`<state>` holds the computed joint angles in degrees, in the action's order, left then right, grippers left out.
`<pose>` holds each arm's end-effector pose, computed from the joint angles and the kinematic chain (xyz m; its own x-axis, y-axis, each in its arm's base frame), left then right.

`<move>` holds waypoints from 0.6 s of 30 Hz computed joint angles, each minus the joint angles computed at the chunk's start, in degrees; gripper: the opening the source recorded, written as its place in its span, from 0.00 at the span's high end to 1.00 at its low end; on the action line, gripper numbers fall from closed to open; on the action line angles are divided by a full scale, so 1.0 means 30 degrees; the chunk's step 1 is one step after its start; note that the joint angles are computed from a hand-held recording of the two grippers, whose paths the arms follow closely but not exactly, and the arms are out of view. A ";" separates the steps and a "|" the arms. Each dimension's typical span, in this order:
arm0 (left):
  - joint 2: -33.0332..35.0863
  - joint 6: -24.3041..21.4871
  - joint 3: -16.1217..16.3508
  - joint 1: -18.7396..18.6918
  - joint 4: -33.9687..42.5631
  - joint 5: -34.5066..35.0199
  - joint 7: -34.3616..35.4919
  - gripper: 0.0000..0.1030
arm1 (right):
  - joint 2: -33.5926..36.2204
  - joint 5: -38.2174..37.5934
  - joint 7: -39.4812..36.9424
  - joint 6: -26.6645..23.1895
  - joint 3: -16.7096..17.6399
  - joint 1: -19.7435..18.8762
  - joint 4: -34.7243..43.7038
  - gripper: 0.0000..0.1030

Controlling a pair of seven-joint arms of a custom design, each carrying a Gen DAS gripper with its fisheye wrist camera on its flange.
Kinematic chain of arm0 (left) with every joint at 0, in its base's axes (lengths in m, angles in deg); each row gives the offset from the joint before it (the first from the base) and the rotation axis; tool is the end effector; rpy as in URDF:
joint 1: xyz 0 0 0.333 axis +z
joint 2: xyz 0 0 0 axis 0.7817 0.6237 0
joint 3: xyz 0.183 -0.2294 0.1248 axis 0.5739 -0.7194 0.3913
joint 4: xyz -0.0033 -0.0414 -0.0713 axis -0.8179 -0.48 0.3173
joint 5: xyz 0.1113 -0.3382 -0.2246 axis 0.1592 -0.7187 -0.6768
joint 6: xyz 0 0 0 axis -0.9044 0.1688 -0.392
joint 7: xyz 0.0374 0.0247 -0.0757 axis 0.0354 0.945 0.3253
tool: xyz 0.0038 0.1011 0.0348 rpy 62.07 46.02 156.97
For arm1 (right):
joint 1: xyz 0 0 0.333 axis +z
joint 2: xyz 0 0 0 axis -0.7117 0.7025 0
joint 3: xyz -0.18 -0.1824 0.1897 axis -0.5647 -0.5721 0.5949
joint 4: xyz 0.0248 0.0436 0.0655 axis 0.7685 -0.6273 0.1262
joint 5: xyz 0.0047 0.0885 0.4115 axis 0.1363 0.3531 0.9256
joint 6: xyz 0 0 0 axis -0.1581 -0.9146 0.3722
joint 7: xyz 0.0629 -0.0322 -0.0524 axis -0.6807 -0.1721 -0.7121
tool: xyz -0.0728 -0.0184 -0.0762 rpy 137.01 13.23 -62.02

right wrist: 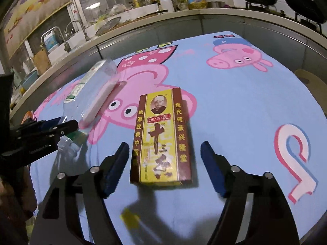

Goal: Collect trash
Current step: 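Grasp the clear plastic bottle with the left tool while the right grasps the yellow box, then lift the bottle with the left tool while the right closes on the yellow box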

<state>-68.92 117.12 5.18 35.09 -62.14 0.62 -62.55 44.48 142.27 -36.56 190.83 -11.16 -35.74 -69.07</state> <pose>0.4655 -0.2911 0.3651 0.2318 -0.9685 -0.0906 -0.7490 -0.1183 -0.6519 0.4843 0.0290 0.3412 0.4721 -0.8483 -0.2400 -0.6892 -0.1854 -0.7005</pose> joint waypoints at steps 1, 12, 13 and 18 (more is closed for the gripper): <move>-0.0028 -0.0083 -0.0030 -0.0030 -0.0007 -0.0029 -0.0030 0.60 | -0.0192 0.0176 -0.0168 -0.0056 -0.0056 -0.0019 -0.0148 0.25; -0.0150 -0.0277 -0.0115 -0.0151 -0.0153 -0.0164 -0.0087 0.60 | -0.1244 0.1344 -0.2148 0.0207 -0.0269 0.0001 -0.1216 0.22; -0.0150 -0.0269 -0.0125 -0.0160 -0.0171 -0.0163 -0.0114 0.60 | -0.1231 0.1346 -0.2168 0.0238 -0.0265 0.0009 -0.1226 0.22; -0.0228 -0.0105 -0.0138 -0.0176 -0.0361 -0.0133 -0.0280 0.60 | -0.0996 0.1588 -0.2394 0.0520 -0.0205 0.0060 -0.1076 0.22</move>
<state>-69.61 116.81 4.76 34.57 -63.22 0.22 -63.39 41.49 147.03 -43.74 192.39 -11.77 -35.56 -72.30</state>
